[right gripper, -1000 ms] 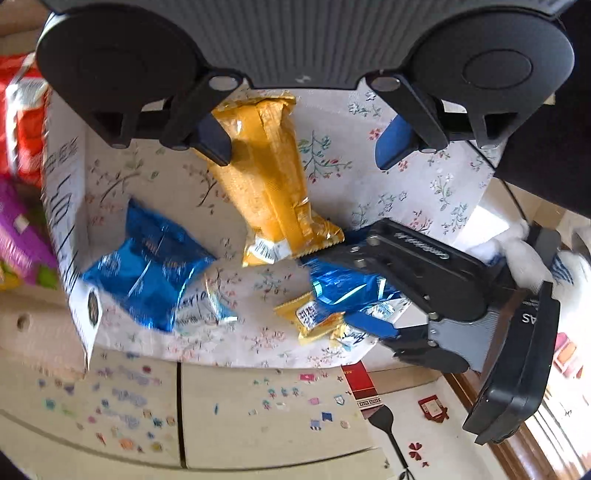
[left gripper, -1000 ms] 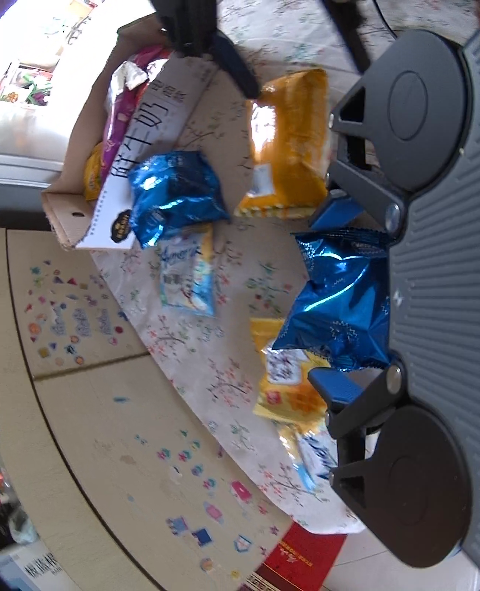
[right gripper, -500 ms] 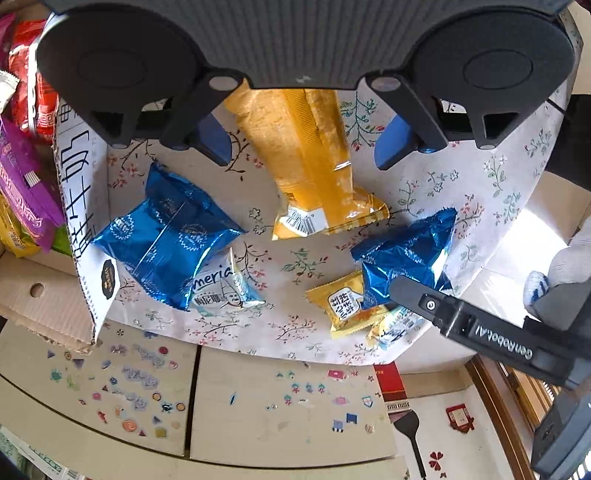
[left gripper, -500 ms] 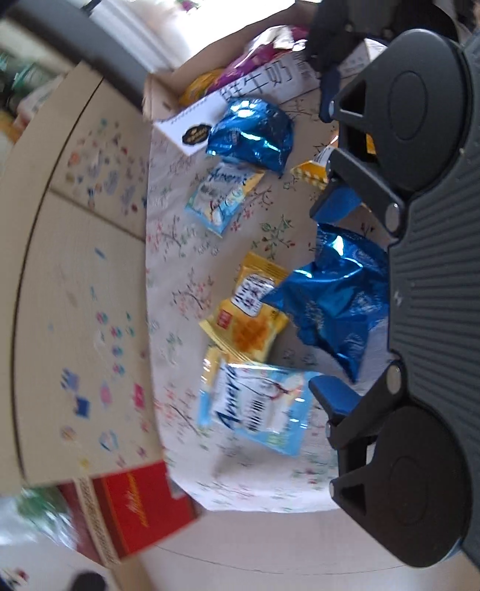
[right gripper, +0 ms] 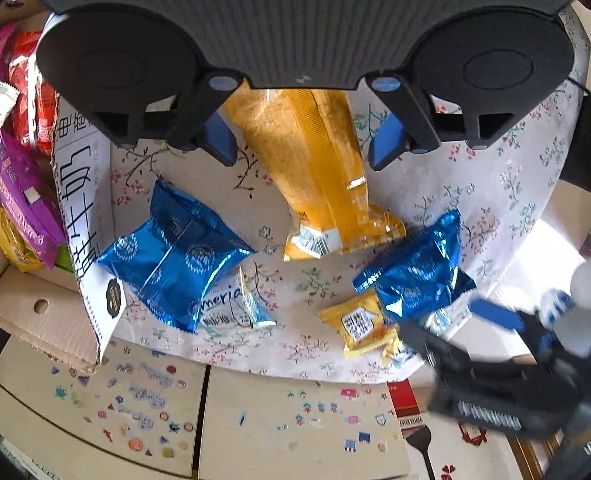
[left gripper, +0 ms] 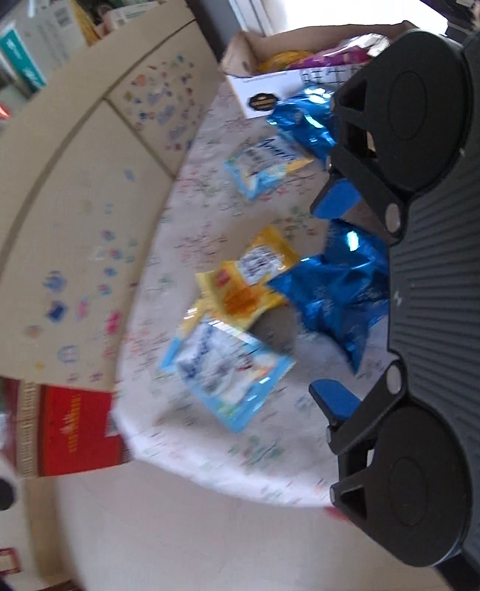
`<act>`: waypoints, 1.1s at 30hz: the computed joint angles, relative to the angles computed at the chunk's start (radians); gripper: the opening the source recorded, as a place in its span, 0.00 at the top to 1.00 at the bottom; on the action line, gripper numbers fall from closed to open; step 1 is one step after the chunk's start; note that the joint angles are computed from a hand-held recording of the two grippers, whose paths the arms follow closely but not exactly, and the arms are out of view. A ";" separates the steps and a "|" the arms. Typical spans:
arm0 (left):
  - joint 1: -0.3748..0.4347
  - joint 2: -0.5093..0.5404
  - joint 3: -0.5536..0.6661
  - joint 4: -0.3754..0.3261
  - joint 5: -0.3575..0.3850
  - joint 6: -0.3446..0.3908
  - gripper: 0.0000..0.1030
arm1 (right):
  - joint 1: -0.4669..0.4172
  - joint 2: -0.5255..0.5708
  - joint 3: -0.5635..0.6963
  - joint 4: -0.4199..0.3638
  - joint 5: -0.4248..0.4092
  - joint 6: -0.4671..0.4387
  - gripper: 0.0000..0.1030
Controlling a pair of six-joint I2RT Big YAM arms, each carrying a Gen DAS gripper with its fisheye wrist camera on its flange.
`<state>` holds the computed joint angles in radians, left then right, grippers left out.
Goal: Organize snacks
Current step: 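Grasp the blue packet with the left gripper while the right gripper grasps the orange packet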
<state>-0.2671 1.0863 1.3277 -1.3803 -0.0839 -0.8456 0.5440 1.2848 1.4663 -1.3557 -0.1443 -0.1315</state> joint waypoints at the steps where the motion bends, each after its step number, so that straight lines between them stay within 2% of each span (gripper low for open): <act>1: -0.005 -0.003 0.008 -0.008 -0.032 0.007 0.09 | 0.000 0.002 -0.001 -0.005 0.003 0.004 0.25; 4: -0.011 -0.020 0.004 -0.027 -0.052 -0.017 0.09 | 0.000 0.005 -0.006 -0.009 0.008 0.018 0.33; 7: -0.018 -0.043 -0.030 -0.024 -0.001 -0.090 0.09 | 0.004 0.007 -0.003 -0.011 0.012 0.029 0.36; 11: -0.013 -0.073 -0.089 0.045 0.093 -0.226 0.09 | 0.006 0.006 0.000 -0.019 0.009 0.035 0.38; 15: -0.042 -0.055 -0.086 0.075 0.043 -0.261 0.09 | 0.001 0.003 0.000 -0.024 0.012 0.039 0.38; 19: -0.071 -0.020 -0.078 0.092 0.024 -0.291 0.09 | -0.004 0.001 0.001 -0.024 0.028 0.055 0.38; 23: -0.102 0.032 -0.064 0.081 -0.005 -0.274 0.09 | -0.007 -0.002 -0.002 -0.024 0.027 0.061 0.38; 25: -0.114 0.056 -0.058 0.054 -0.016 -0.250 0.10 | -0.008 -0.005 -0.003 -0.027 0.024 0.067 0.38; 29: -0.140 0.057 -0.060 0.043 -0.061 -0.153 0.15 | -0.021 -0.003 0.001 -0.040 0.003 0.080 0.37; 33: -0.136 0.031 -0.082 0.055 -0.055 -0.058 0.17 | -0.023 -0.008 0.000 -0.043 0.003 0.097 0.37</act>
<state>-0.4033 1.1172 1.2462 -1.3253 -0.1384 -0.9035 0.5215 1.2773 1.4661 -1.3989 -0.1414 -0.0345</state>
